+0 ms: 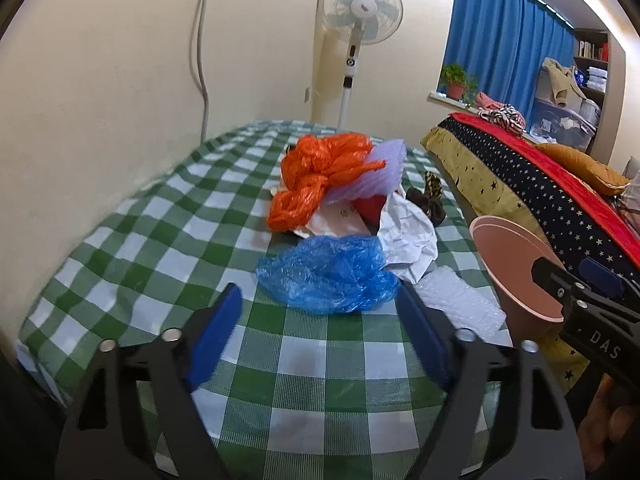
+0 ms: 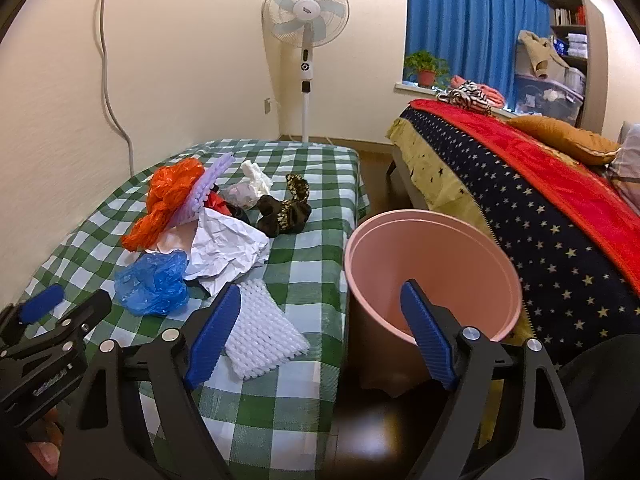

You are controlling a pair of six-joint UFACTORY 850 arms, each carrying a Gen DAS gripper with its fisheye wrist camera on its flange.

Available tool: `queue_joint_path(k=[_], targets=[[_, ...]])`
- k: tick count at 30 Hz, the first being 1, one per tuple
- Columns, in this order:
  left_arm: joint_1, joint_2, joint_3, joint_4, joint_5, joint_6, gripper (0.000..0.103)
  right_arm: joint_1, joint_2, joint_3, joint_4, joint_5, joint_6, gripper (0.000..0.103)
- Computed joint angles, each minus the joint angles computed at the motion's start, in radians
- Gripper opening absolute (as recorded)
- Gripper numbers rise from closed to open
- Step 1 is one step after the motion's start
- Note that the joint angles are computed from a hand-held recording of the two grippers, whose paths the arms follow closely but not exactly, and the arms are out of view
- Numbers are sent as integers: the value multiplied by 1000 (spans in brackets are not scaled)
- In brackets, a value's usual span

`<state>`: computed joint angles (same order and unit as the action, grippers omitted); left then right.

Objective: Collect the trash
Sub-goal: 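Move left tool toward blue plastic bag while right tool approaches white foam net, then close left tool on blue bag while right tool closes on white foam net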

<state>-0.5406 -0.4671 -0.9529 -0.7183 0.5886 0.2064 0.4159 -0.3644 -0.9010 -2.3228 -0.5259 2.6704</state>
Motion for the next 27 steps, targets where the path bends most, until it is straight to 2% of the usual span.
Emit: queue_joint_path(k=[3, 12, 15, 21, 24, 27], targets=[[9, -18, -19, 4, -6, -4, 65, -9, -22, -24, -26, 33, 19, 77], [56, -79, -110, -16, -118, -52, 65, -39, -117, -121, -77, 157, 45, 77], [75, -103, -142, 14, -153, -105, 65, -50, -145, -150, -70, 197, 42, 77], [92, -134, -182, 27, -204, -110, 62, -68, -187, -194, -33, 280, 3, 77], [99, -154, -209, -19, -265, -54, 59, -64, -197, -202, -9, 295, -38, 72], [103, -163, -220, -23, -294, -46, 58, -59, -201, -205, 16, 302, -75, 67]])
